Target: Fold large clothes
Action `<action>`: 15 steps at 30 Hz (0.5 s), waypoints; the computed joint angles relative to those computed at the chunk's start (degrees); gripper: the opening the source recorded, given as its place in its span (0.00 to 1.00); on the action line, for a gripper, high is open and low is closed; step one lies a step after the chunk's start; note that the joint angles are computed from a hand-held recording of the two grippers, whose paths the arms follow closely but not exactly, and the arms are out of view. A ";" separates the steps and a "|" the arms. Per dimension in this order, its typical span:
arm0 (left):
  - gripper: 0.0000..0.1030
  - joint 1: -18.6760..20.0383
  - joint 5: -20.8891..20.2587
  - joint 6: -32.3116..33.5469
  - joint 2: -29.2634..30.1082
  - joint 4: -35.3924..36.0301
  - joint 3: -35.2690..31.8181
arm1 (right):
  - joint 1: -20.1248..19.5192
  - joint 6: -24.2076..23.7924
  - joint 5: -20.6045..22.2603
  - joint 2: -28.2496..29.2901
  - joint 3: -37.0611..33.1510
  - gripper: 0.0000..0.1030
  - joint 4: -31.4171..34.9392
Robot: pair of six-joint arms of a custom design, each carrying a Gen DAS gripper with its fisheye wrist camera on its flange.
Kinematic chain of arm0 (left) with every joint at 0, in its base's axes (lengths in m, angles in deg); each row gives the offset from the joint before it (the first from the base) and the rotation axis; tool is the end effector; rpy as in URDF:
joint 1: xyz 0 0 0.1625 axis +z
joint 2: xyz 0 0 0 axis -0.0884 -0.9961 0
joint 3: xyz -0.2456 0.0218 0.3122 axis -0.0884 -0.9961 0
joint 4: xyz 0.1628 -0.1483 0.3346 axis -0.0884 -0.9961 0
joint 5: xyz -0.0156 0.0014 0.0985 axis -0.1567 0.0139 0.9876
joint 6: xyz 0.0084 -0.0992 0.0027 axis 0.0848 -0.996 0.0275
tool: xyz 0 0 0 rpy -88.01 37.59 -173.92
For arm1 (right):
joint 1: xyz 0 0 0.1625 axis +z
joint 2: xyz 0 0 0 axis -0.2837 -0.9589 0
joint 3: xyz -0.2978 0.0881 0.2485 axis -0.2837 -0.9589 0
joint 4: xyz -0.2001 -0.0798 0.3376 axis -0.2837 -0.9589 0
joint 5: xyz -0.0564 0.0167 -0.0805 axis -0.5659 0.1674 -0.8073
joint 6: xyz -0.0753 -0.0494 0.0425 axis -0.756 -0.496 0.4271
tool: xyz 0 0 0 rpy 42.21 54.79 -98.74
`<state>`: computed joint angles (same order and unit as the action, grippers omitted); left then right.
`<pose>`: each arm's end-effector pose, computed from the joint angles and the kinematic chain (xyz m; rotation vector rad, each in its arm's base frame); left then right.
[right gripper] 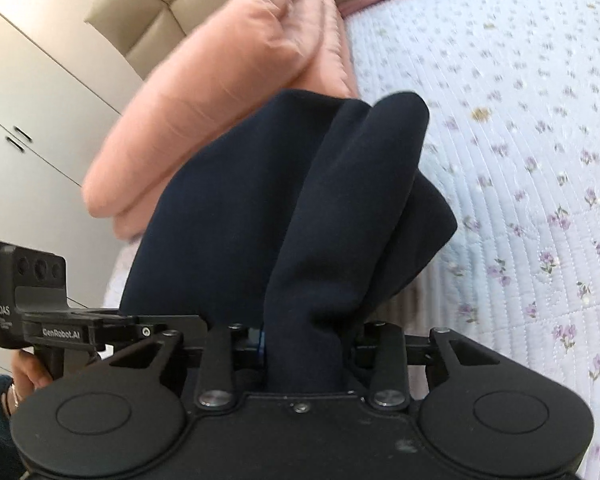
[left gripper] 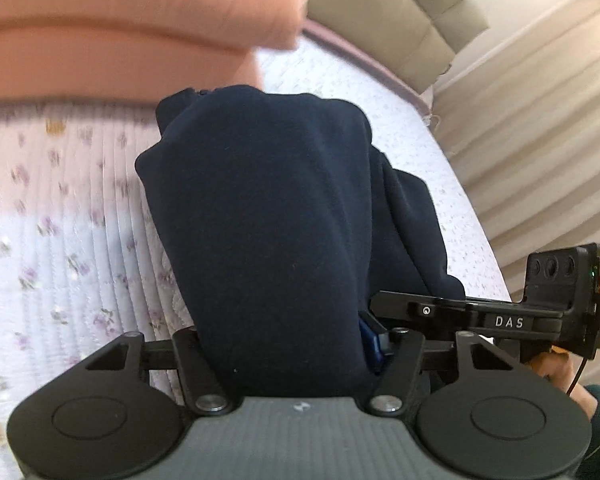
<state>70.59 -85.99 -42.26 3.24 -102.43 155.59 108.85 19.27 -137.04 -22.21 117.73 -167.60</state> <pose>-0.1380 -0.6831 0.1651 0.2026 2.9576 -0.7288 0.1584 -0.6332 0.2457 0.5515 -2.9970 0.4819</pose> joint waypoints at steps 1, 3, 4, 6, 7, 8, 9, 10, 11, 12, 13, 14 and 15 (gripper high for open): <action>0.60 -0.77 0.49 -0.06 -1.26 0.49 0.62 | 0.65 0.33 0.60 -0.87 0.52 0.41 0.05; 0.60 -2.34 1.57 -0.43 -3.97 0.97 2.33 | 2.09 0.62 1.96 -2.58 1.83 0.41 -0.45; 0.60 -3.40 2.39 -0.38 -5.92 1.24 3.60 | 2.81 0.74 2.70 -3.42 2.34 0.41 -0.46; 0.60 -5.38 4.09 -0.39 -8.61 1.45 5.35 | 4.31 1.18 4.25 -5.13 3.45 0.41 -0.46; 0.60 -6.48 5.02 -0.59 -10.49 1.67 6.67 | 5.07 1.30 4.82 -5.84 4.02 0.41 -0.43; 0.60 -7.55 5.93 -0.91 -12.35 2.04 8.02 | 6.12 1.31 5.19 -6.71 4.70 0.41 -0.29; 0.61 -8.53 6.77 -1.36 -14.29 2.40 9.57 | 7.10 1.07 5.43 -7.64 5.46 0.41 -0.15; 0.61 -9.71 7.84 -2.05 -16.56 2.98 11.36 | 7.69 0.77 5.67 -8.53 6.06 0.41 0.22; 0.61 -10.72 8.78 -2.74 -17.89 3.48 12.44 | 8.58 0.69 5.91 -9.22 6.81 0.41 0.25; 0.62 -11.80 9.87 -3.62 -19.93 3.93 14.27 | 9.22 0.42 6.22 -9.83 7.71 0.41 -0.06; 0.62 -12.65 10.59 -4.61 -21.66 4.02 16.06 | 9.97 0.43 6.37 -10.46 8.60 0.41 -0.13; 0.62 -13.33 11.10 -5.70 -23.34 4.41 17.63 | 10.49 0.37 6.50 -10.90 9.10 0.41 0.17; 0.62 -13.93 11.51 -6.85 -25.12 4.96 19.30 | 10.93 -0.10 6.64 -11.49 10.07 0.41 0.17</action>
<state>56.66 -74.48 -49.12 -21.88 -97.48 174.89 119.77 19.17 -130.40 -33.70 127.79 -167.42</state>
